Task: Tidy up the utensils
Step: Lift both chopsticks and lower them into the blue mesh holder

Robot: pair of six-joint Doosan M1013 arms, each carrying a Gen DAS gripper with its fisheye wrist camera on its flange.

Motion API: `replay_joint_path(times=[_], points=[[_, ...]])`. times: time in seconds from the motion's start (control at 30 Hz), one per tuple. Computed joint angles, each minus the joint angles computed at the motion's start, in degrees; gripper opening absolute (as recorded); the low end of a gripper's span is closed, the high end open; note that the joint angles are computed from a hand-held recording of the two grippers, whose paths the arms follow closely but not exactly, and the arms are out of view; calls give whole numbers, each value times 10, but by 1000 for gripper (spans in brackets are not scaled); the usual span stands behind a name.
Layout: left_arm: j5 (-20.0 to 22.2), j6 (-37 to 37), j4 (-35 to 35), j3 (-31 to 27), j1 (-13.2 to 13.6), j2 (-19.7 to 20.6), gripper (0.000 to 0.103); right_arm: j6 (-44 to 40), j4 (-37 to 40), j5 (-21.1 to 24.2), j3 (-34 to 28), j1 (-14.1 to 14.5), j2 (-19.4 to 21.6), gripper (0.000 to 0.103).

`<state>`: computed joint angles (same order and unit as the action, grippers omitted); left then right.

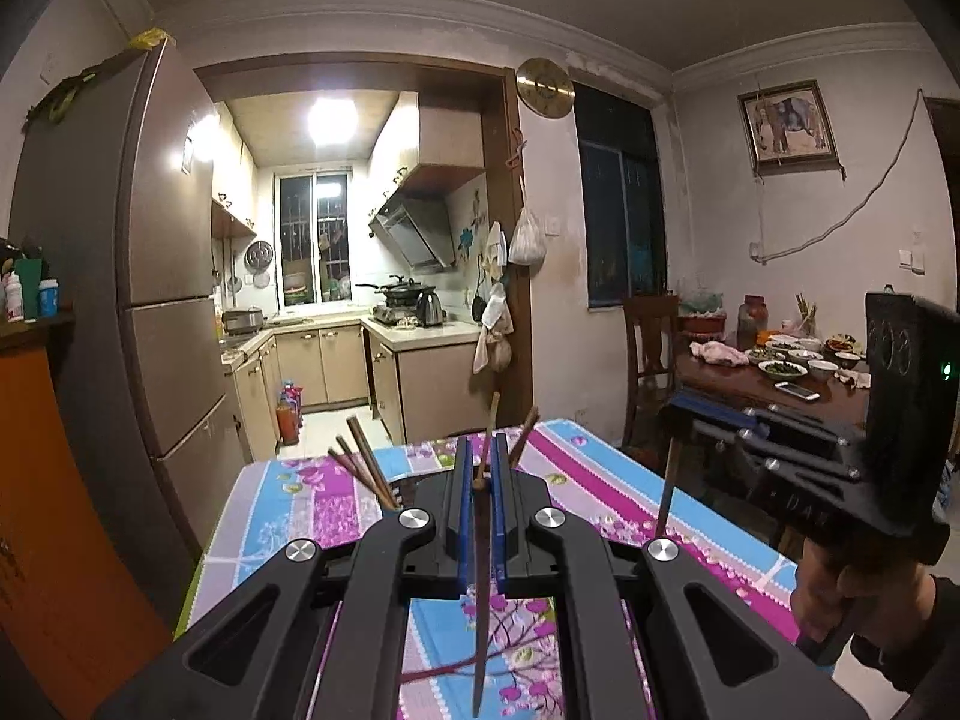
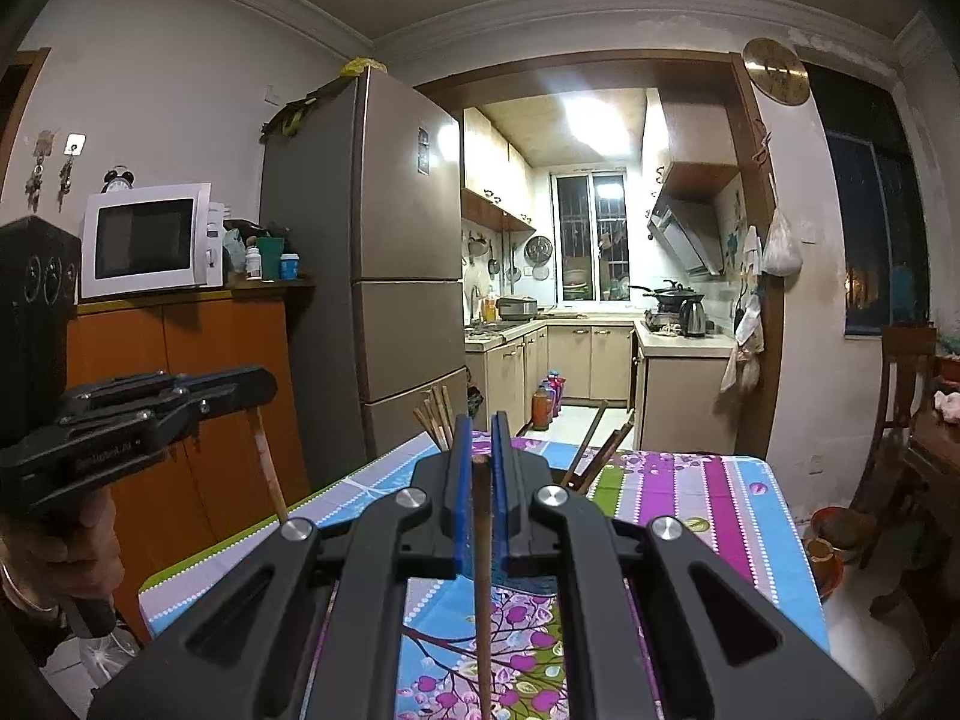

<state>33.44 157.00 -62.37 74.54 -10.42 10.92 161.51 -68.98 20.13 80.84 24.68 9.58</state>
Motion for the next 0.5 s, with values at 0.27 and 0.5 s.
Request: replay_joint_path(times=[0.27,0.5], points=[[-8,-13,11,-43,-14,31,7,-155,170,-4,-46,-18,32,5],[-35,-25,-2,-148,-23,82,7,-155,158,-16,-137,-36,68,5]])
